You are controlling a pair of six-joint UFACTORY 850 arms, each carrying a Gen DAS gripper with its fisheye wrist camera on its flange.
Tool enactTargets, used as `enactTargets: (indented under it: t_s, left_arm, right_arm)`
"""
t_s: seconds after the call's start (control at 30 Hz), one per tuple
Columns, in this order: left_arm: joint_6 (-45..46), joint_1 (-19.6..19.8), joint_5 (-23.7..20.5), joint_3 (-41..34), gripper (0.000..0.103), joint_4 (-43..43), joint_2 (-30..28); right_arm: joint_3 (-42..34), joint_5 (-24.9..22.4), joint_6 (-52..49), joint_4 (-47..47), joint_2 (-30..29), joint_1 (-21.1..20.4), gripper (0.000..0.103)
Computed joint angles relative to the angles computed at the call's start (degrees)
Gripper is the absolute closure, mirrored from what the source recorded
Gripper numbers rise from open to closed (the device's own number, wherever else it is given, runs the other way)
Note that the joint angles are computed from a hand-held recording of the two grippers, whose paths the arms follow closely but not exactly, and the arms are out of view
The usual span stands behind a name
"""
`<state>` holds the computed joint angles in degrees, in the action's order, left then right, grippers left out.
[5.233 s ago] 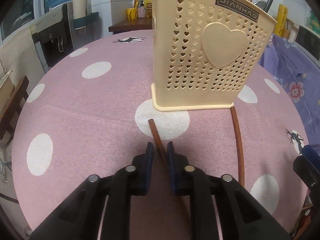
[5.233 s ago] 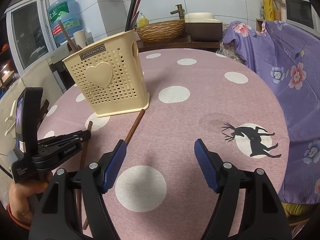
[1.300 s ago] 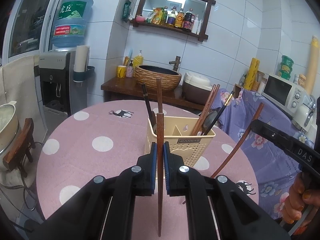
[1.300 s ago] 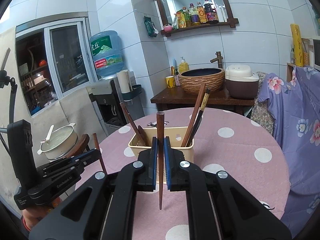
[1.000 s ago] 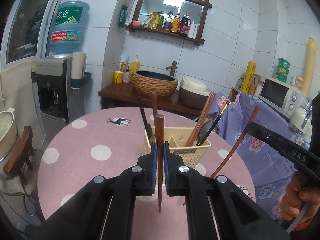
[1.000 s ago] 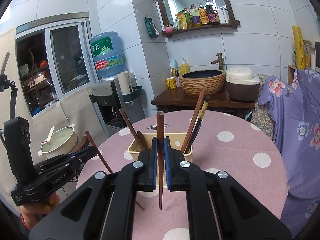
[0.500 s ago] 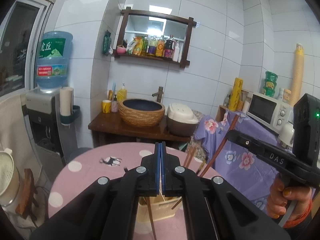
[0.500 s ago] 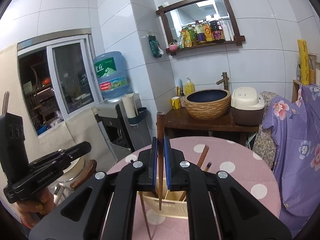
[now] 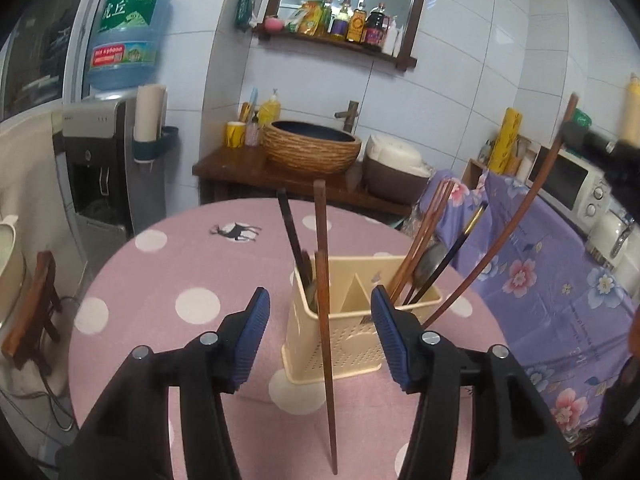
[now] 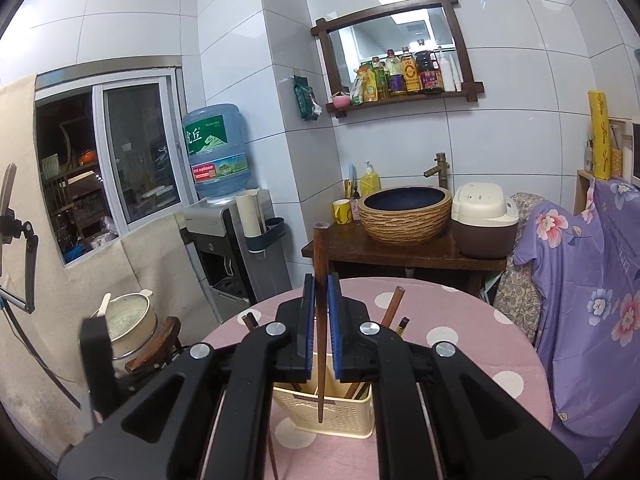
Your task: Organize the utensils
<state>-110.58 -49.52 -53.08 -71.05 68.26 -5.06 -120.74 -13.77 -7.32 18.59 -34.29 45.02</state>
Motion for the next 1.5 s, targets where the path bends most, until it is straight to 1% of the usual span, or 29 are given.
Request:
enactTargets:
  t_s: [0.07,0.1,0.13,0.2,0.23,0.27,0.3,0.33,0.37,0.4,0.47,0.5,0.6,0.7,0.87,0.97,1.03,1.13,1.17,1.27,1.3,1.4,1.47,1.5]
  left_arm:
    - [1.9,-0.3,-4.3,-1.6,0.050,-0.1,-2.5]
    - [3.3,-0.1,-5.0,-2.2,0.049,-0.5,-3.7]
    - [5.1,0.6,-4.1,-2.6,0.049,-1.8,-4.9]
    - [6.4,2.2,-0.6,-2.2,0.050,-4.0,-5.8]
    - [5.7,2.7,-0.9,-2.0,0.053,-4.2,-6.6]
    - [4.5,3.0,-1.0,-1.4,0.064,-4.3,-6.7]
    - [2.9,3.4,0.6,-0.3,0.075,-4.6,-6.1]
    - [1.5,3.9,3.0,1.1,0.076,-5.4,-5.1]
    - [0.7,4.1,4.4,2.2,0.076,-5.5,-4.1]
    - [0.0,3.9,4.3,3.0,0.076,-5.1,-3.3]
    - [-1.3,3.2,1.4,4.0,0.076,-4.7,-2.2]
    - [-1.7,3.3,1.0,4.6,0.075,-5.1,-1.4]
    - [-2.6,3.8,1.4,6.1,0.074,-6.6,-0.1]
    - [-1.9,4.5,2.3,6.5,0.074,-7.9,0.0]
    - [-2.6,5.0,5.4,7.3,0.074,-8.8,-0.2]
    - [-2.4,5.6,5.9,7.2,0.074,-9.2,-0.5]
    - [-2.6,7.2,8.5,7.6,0.074,-10.1,-0.2]
    - [-4.5,10.5,13.7,8.9,0.075,-11.8,0.6]
    - [-4.4,11.9,16.2,9.3,0.075,-12.3,0.7]
    - [0.3,15.3,21.8,8.5,0.075,-15.8,-0.6]
    - [2.2,16.1,22.1,7.8,0.074,-17.6,-1.4]
    - [7.6,18.0,20.9,4.7,0.074,-21.5,-4.7]
    - [10.2,19.2,21.5,3.3,0.074,-23.5,-6.3]
    - [11.9,19.9,22.6,2.8,0.074,-25.1,-7.0]
  right_arm:
    - [1.1,0.4,-0.7,0.8,0.6,-0.1,0.096]
    - [1.7,0.6,-1.4,1.6,0.9,-0.1,0.096]
    - [2.3,0.8,-2.0,2.1,1.3,-0.1,0.096]
    - [3.0,1.1,-2.1,1.9,1.6,-0.1,0.096]
    - [3.6,1.3,-2.1,1.8,1.9,0.0,0.096]
    - [4.0,1.5,-2.3,2.0,2.1,0.0,0.096]
    - [4.5,1.6,-3.2,2.9,2.3,-0.1,0.096]
    - [4.9,1.5,-4.2,3.6,2.5,-0.1,0.096]
    - [5.0,1.5,-4.4,3.7,2.6,-0.1,0.096]
    - [5.3,1.6,-5.1,4.4,2.7,-0.2,0.096]
    - [5.9,2.0,-8.7,8.4,3.0,-0.4,0.096]
    - [6.1,2.1,-10.8,10.8,3.2,-0.5,0.096]
    - [6.3,2.2,-13.5,13.7,3.3,-0.5,0.096]
    - [6.2,2.0,-13.3,13.5,3.2,-0.4,0.096]
    - [5.9,1.8,-13.0,13.4,3.3,-0.4,0.096]
    - [6.2,1.9,-13.2,13.6,3.6,-0.4,0.096]
    - [6.8,2.1,-14.0,14.6,3.9,-0.5,0.096]
    - [7.5,2.2,-14.9,15.5,4.3,-0.5,0.096]
    - [7.6,2.2,-15.0,15.6,4.3,-0.5,0.096]
    - [7.8,2.0,-15.4,15.9,4.4,-0.5,0.096]
    - [8.0,2.1,-15.8,16.3,4.5,-0.5,0.096]
    - [8.5,2.2,-16.3,16.8,4.7,-0.5,0.096]
    - [8.8,2.5,-15.8,16.1,4.9,-0.5,0.096]
    - [9.1,2.6,-15.8,16.0,5.1,-0.5,0.096]
